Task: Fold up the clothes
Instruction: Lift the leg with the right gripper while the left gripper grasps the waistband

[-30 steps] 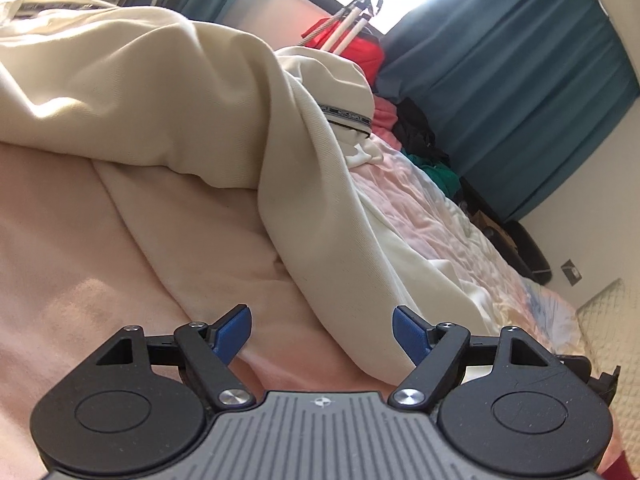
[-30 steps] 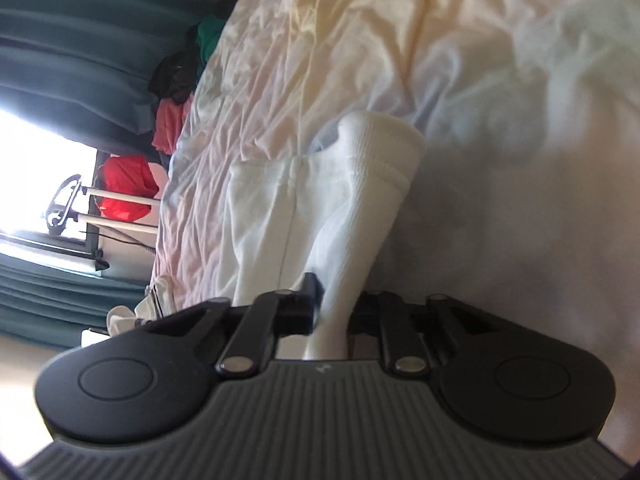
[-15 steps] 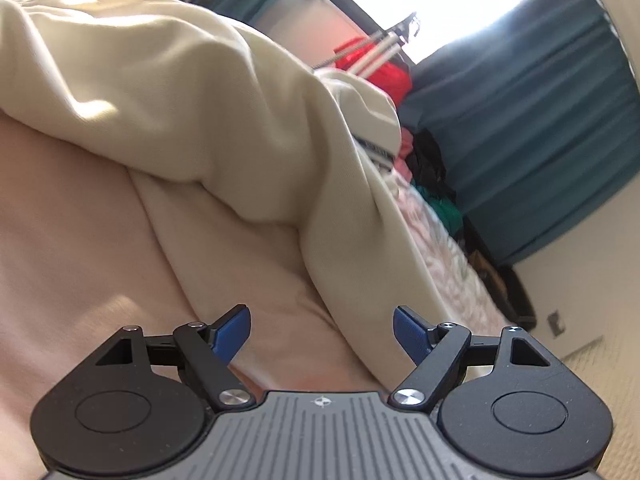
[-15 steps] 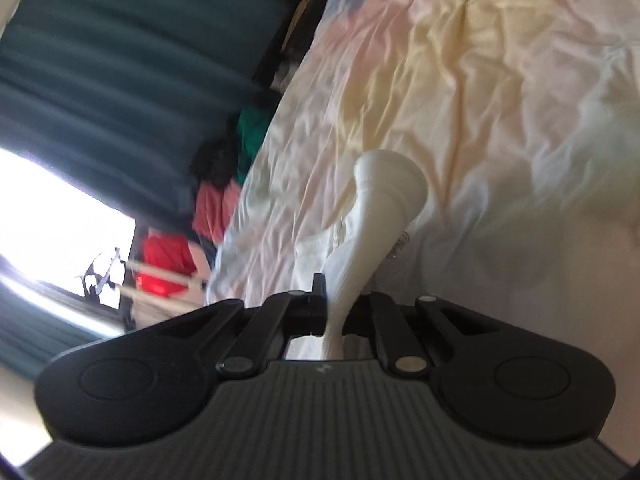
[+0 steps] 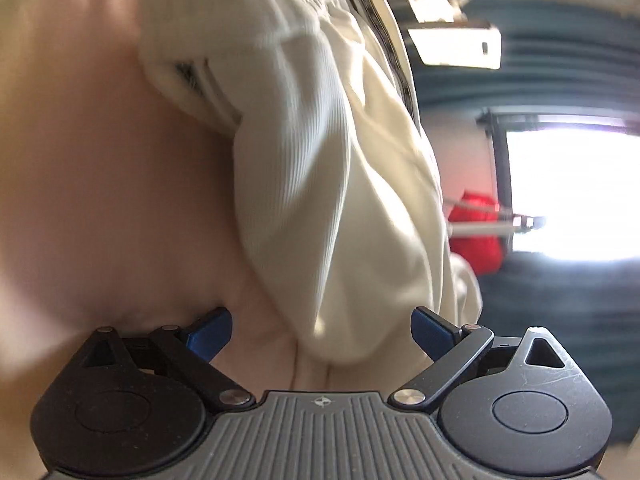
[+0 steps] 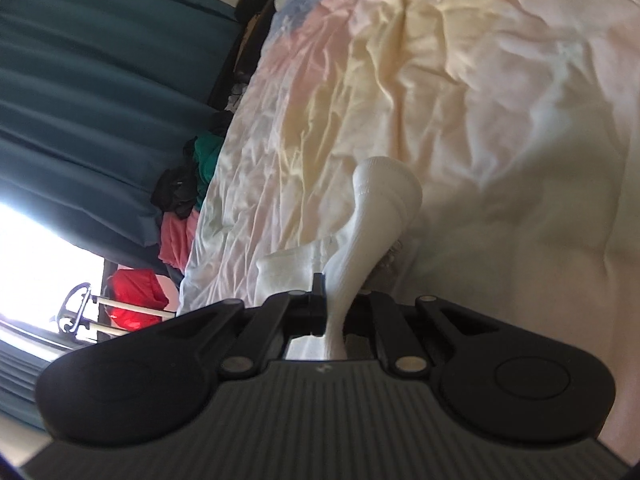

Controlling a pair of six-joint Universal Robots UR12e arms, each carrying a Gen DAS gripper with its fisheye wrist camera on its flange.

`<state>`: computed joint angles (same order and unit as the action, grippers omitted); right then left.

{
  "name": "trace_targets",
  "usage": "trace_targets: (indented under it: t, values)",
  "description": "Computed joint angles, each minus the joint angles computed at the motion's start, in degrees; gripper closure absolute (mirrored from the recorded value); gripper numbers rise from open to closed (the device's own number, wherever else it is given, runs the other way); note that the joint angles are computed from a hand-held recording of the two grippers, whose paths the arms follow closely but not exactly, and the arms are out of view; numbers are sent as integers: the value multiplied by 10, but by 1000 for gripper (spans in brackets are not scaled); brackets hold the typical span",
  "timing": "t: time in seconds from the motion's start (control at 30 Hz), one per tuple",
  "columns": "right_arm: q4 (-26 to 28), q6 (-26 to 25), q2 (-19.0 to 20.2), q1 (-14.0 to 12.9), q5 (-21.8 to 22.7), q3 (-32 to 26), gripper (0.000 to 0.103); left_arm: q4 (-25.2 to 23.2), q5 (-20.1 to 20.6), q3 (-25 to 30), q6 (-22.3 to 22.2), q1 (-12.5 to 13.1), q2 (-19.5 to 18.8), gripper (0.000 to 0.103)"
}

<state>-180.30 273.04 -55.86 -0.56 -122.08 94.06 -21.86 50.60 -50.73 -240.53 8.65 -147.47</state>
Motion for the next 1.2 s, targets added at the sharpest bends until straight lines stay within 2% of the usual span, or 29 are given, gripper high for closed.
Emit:
trace_targets:
  t: [0.07, 0.13, 0.17, 0.2, 0.23, 0.3, 0.4, 0.53, 0.6, 0.73, 0.8, 0.83, 0.9, 0.97, 1.07, 1.2]
  values:
    - [-1, -18, 2, -1, -4, -4, 98, 10, 16, 11, -17, 1, -7, 13]
    - [-5, -33, 4, -3, -6, -6, 98, -1, 44, 18, -13, 2, -8, 43]
    - [-7, -39, 6, -4, -7, -7, 98, -13, 53, 20, -9, 5, -7, 50]
    - [-9, -40, 6, -5, -6, -7, 98, -24, 63, 18, -5, 9, -3, 71]
    - [-12, -38, 6, -6, -5, -5, 98, -26, 78, 14, -1, 11, 3, 82]
    - [-14, -28, 6, -7, 0, -2, 98, -33, 92, 11, 29, 17, 14, 86]
    - [23, -7, -1, -11, 21, 0, 98, -84, 78, 29, 112, 32, 28, 88]
    - [53, -19, -8, -15, 44, 1, 97, -146, 63, 52, 152, 50, 46, 90]
    - [43, -35, -8, -11, 25, 1, 97, -181, 50, 59, 182, 60, 52, 90]
    - [4, -105, -6, 9, -67, -9, 98, -234, 27, 43, 246, 78, 74, 91]
    - [35, -92, -15, 15, -93, -7, 98, -245, 18, 30, 263, 82, 81, 91]
    - [75, -71, -24, 17, -97, -4, 98, -251, 18, 21, 272, 85, 85, 91]
    - [179, -32, -41, 16, -86, -2, 98, -267, 21, 6, 291, 90, 90, 90]
    - [244, -1, -53, 10, -49, 4, 97, -282, 43, -4, 324, 89, 93, 90]
    - [267, 18, -59, -2, 11, 18, 97, -291, 71, 0, 362, 84, 81, 90]
    - [261, 3, -55, -4, 23, 22, 97, -290, 99, 3, 409, 77, 70, 87]
